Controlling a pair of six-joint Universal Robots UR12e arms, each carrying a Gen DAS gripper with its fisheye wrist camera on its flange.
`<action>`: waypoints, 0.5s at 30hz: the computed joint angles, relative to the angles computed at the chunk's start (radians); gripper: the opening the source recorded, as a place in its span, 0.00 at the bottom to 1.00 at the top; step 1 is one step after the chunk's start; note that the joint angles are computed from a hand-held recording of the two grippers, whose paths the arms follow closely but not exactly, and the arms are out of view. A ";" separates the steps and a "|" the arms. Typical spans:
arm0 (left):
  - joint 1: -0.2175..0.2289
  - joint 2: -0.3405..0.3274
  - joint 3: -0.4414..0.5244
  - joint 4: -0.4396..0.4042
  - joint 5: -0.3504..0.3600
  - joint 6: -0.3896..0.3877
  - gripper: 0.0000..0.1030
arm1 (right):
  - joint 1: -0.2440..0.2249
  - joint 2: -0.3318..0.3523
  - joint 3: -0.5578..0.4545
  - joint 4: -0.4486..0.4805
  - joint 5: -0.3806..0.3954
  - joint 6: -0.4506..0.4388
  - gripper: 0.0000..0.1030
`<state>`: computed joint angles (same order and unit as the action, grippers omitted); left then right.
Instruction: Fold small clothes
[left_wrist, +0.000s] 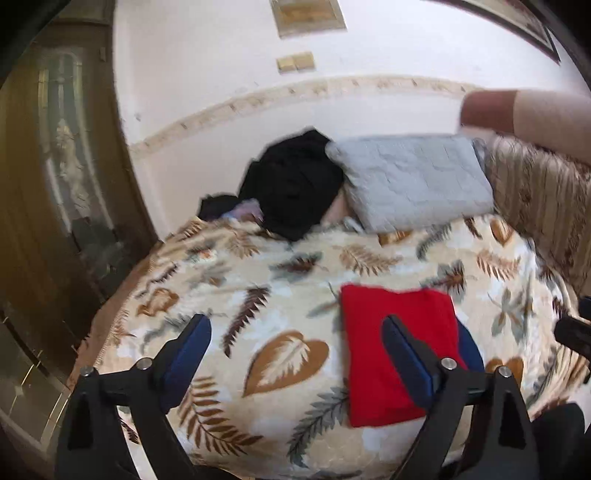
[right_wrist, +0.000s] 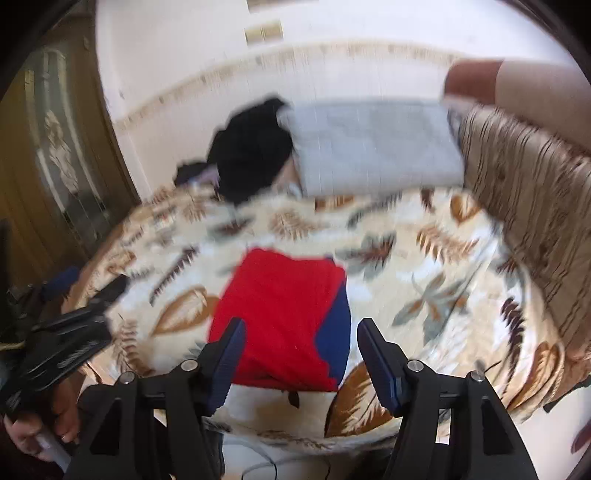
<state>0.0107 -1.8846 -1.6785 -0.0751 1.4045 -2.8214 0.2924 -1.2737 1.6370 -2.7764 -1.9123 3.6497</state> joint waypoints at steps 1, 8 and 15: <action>0.002 0.006 -0.005 0.012 0.001 -0.008 0.92 | 0.012 -0.008 0.005 -0.012 -0.025 -0.014 0.65; 0.027 0.047 -0.030 0.022 -0.061 -0.029 0.92 | 0.049 -0.014 -0.004 -0.022 -0.075 -0.032 0.65; 0.048 0.067 -0.036 0.010 -0.095 -0.056 0.92 | 0.055 -0.006 -0.012 -0.020 -0.064 -0.050 0.65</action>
